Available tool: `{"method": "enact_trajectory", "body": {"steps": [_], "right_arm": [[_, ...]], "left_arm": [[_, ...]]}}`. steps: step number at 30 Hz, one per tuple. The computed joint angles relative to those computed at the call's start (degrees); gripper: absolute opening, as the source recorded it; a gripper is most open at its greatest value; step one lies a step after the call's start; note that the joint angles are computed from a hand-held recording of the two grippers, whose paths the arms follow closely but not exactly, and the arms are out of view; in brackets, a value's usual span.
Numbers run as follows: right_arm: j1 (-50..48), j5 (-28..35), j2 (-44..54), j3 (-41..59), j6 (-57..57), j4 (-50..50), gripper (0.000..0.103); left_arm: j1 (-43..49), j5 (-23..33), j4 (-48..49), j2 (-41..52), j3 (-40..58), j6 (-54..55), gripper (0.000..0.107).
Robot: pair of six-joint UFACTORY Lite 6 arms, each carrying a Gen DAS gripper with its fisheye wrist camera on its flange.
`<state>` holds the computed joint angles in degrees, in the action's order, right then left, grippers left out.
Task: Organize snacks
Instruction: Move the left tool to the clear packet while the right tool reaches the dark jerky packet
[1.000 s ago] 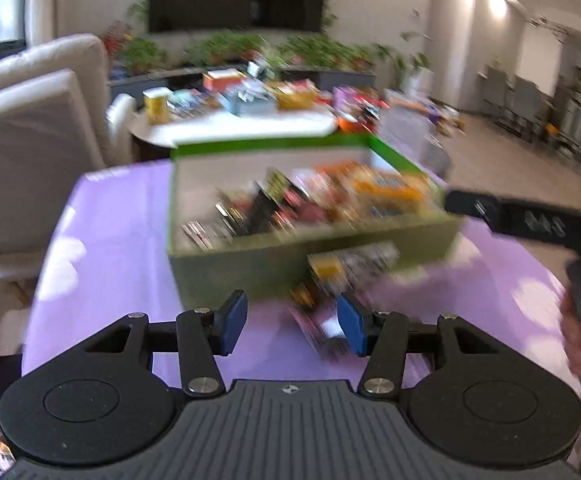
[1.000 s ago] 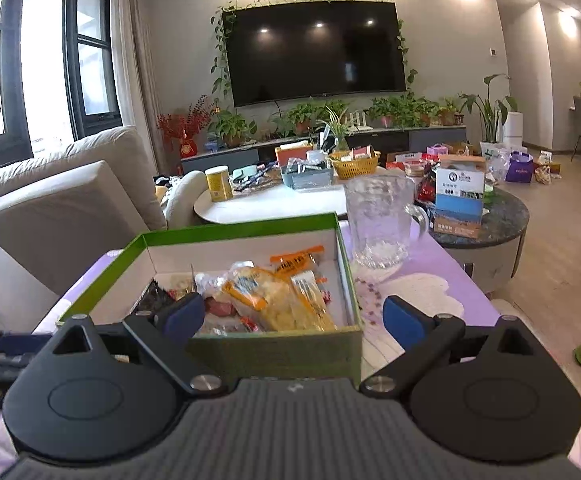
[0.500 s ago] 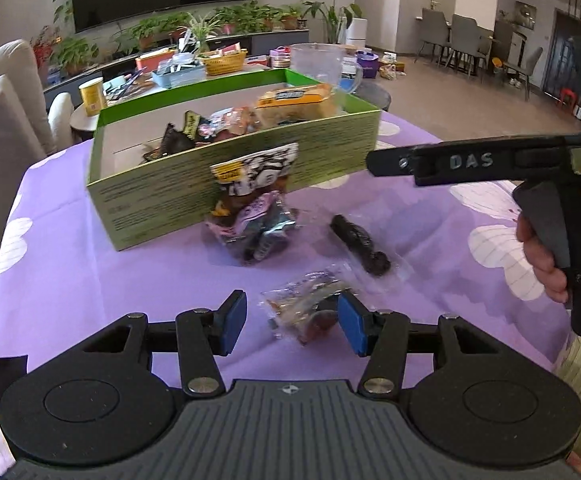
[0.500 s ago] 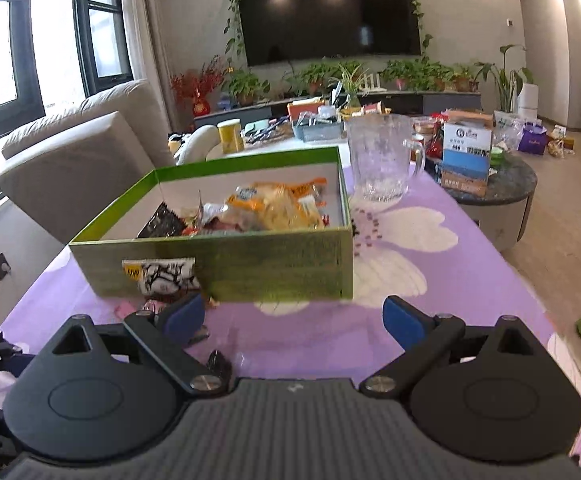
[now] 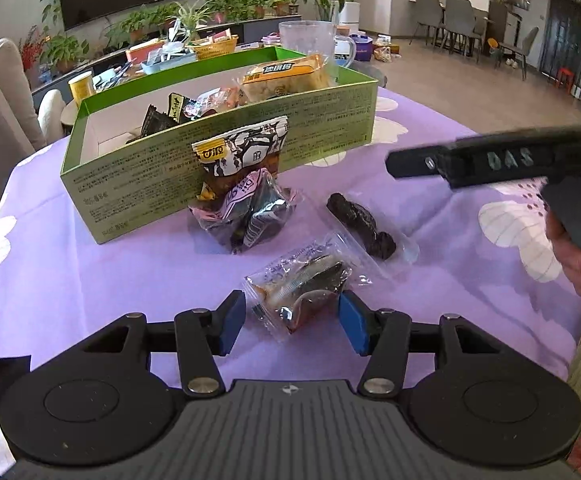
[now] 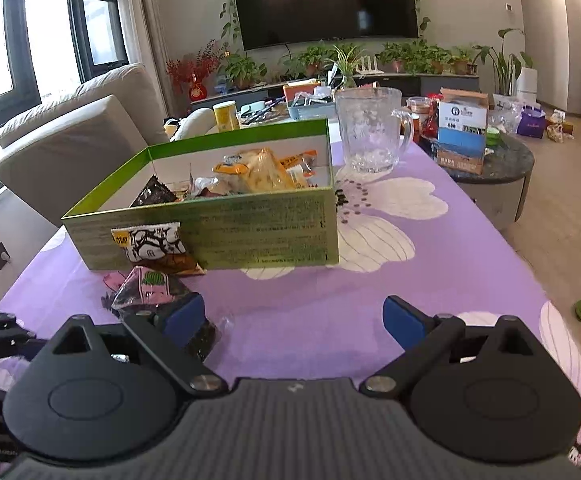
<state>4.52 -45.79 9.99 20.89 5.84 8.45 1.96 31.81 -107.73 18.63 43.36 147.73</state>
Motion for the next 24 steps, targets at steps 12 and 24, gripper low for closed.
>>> {"method": "enact_trajectory", "body": {"steps": [12, 24], "right_arm": [[6.8, -3.3, -1.5, -7.3, -13.1, -0.5, 0.084], [5.0, 2.3, 10.8, 9.1, -7.3, 0.9, 0.084]], "left_arm": [[-0.7, -2.5, -11.7, 1.5, 1.3, 1.1, 0.05], [2.2, -4.3, -10.0, 1.5, 2.4, -0.8, 0.05]]}}
